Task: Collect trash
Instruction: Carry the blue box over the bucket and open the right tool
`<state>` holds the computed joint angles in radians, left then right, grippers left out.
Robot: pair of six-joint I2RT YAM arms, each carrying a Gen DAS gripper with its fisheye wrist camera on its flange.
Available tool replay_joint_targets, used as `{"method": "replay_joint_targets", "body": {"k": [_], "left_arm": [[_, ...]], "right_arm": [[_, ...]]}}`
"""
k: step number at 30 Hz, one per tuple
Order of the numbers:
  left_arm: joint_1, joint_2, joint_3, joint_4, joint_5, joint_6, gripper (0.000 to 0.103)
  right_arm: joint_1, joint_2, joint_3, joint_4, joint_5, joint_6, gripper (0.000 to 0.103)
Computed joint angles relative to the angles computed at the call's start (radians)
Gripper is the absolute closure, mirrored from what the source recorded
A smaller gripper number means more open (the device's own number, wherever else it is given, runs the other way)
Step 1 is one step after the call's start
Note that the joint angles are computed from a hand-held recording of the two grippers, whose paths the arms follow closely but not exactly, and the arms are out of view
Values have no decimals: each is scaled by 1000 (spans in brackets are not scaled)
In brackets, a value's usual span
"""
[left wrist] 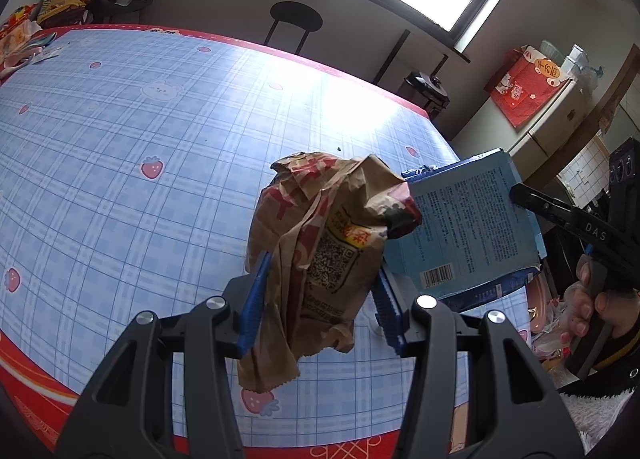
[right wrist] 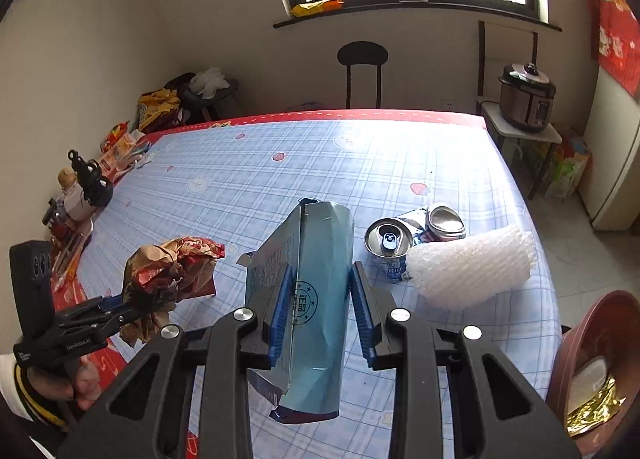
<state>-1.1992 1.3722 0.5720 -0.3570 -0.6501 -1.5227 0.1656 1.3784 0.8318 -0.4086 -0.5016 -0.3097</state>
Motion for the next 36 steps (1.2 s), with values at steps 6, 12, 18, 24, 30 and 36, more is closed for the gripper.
{"method": "replay_joint_targets", "body": {"k": [6,12,18,24,30,36], "left_arm": [[0,-2,-24,41,16,-7,53],[15,-10,-73,144,68,34,53],[23,60,-58,269,156,138,53],[33,93,-40,310,182,187,53],[32,27,-18,227,111,195,53],[14,-52,49,63,28,199,53]], "right_arm": [[46,-16,-11,-27,16,-19,73],[106,-8,-21,-40,22,12,73],[140,-12,-33,-45,18,31,73],[120,-63,-21,-54,9,29,74],[27,-119,11,-78,-23,17,74],[-100,-142,45,-91,-82,6,74]]}}
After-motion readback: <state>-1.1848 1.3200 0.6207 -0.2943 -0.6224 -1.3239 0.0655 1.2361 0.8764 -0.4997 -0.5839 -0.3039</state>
